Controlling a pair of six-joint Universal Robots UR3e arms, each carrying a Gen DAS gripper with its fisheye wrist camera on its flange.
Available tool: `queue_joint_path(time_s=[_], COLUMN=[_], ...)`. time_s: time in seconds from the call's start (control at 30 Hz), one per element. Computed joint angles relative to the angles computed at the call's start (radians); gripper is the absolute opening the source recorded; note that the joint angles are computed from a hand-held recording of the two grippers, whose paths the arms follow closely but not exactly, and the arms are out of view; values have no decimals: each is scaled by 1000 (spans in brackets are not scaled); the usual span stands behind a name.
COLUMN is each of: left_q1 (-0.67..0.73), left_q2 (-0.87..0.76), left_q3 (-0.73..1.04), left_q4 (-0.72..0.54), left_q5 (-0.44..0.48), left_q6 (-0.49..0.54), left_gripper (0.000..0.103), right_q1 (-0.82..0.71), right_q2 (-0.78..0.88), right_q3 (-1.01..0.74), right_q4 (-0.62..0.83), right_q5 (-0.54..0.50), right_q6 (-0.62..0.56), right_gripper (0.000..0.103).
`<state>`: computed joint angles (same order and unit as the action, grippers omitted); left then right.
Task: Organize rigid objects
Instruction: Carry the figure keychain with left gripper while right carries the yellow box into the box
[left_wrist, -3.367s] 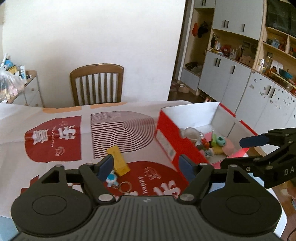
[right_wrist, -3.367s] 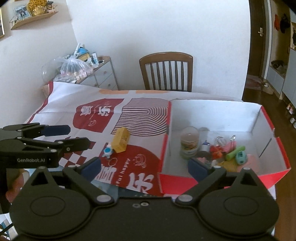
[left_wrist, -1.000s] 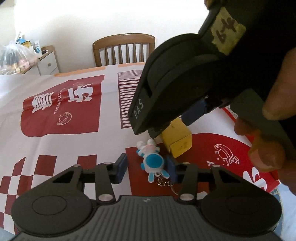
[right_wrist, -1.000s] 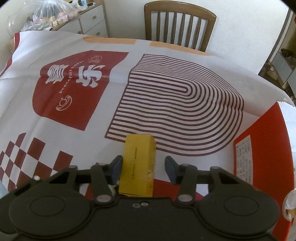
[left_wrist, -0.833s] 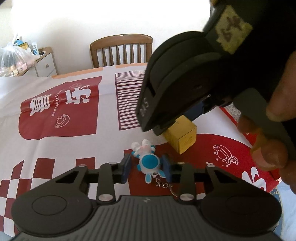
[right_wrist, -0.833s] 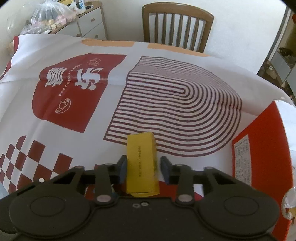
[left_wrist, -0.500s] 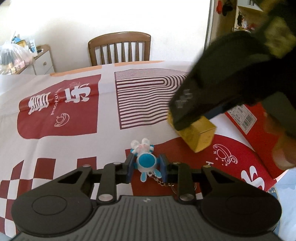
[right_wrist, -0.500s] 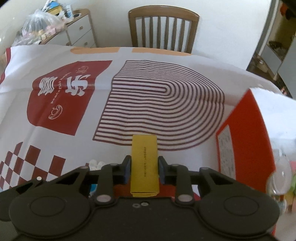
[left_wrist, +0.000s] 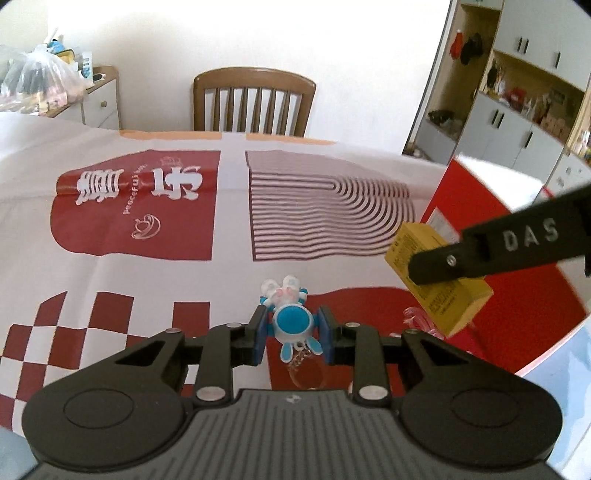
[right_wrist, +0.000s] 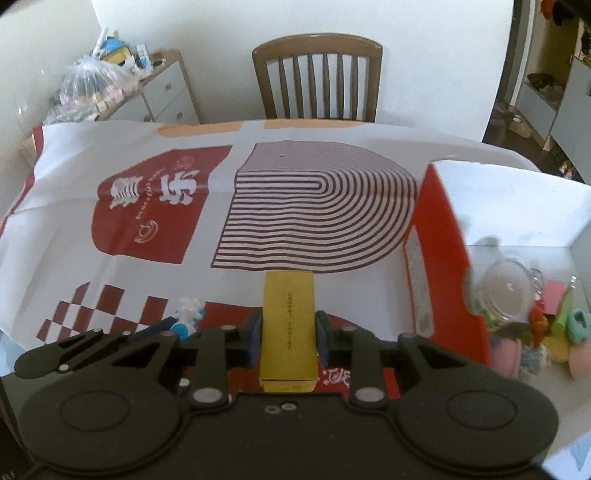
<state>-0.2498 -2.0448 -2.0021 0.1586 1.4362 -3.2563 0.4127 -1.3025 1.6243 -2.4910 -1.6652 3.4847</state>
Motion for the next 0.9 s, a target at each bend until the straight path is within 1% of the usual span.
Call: queue_joint_path(time_s=[0.1,0.3,0.43,0.6,0.77,0.9], left_q1=[2,-15,-53,-98,-157,-223], left_q2=[54,170,240,292,308,285], left_q3=[-23,-40,-9,40,104,188], left_q4=[-6,-60,-166,-260,-331,-378], left_q5=[-15,-25,3,33,65,107], left_q6=[-6,-10,-10,-12,-9,-6], left_gripper=[28,28,28,28,28,28], right_q1=[-4,-22,-43,-94,-184,-289], right_q2=[-64,-205,-301,-431,-570,-686], right_q3=[44,128,177,257,350,420], right_q4=[4,18,49,76,90,119], right_q5=[2,9,10,32,84,145], right_q6=[8,14,2,-29,-71,-134], right_gripper=[28,28,28,28,28,28])
